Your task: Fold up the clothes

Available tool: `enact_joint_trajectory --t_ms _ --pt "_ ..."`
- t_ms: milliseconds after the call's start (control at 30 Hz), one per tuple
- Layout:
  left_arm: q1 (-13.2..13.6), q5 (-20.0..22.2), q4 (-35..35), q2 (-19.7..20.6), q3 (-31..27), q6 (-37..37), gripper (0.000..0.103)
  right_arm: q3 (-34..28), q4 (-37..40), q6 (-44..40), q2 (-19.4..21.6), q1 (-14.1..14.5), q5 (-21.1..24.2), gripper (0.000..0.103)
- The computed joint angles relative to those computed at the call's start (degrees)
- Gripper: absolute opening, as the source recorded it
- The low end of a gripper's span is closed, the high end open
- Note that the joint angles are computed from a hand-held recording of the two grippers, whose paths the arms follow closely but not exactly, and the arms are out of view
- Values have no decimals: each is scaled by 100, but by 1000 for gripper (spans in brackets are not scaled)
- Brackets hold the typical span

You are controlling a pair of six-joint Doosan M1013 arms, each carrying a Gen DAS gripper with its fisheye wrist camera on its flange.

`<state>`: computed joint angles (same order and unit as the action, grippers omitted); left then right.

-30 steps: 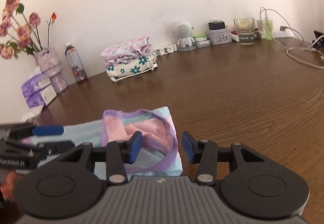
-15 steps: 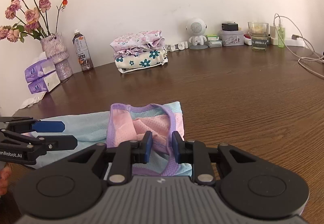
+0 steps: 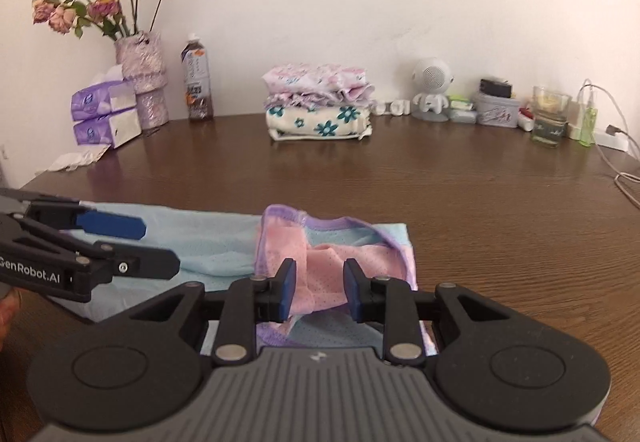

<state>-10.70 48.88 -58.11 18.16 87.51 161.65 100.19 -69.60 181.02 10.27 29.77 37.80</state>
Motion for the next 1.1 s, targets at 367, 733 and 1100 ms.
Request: enact_joint_trajectory --t_ms 367,733,1100 --pt "-21 -342 -171 -86 158 157 88 295 -768 897 -191 188 646 78" --pt "-79 -989 -720 -226 473 841 93 232 -735 713 -108 306 895 88" --pt "-111 -1160 -715 -243 526 836 97 148 -522 539 -57 313 975 99"
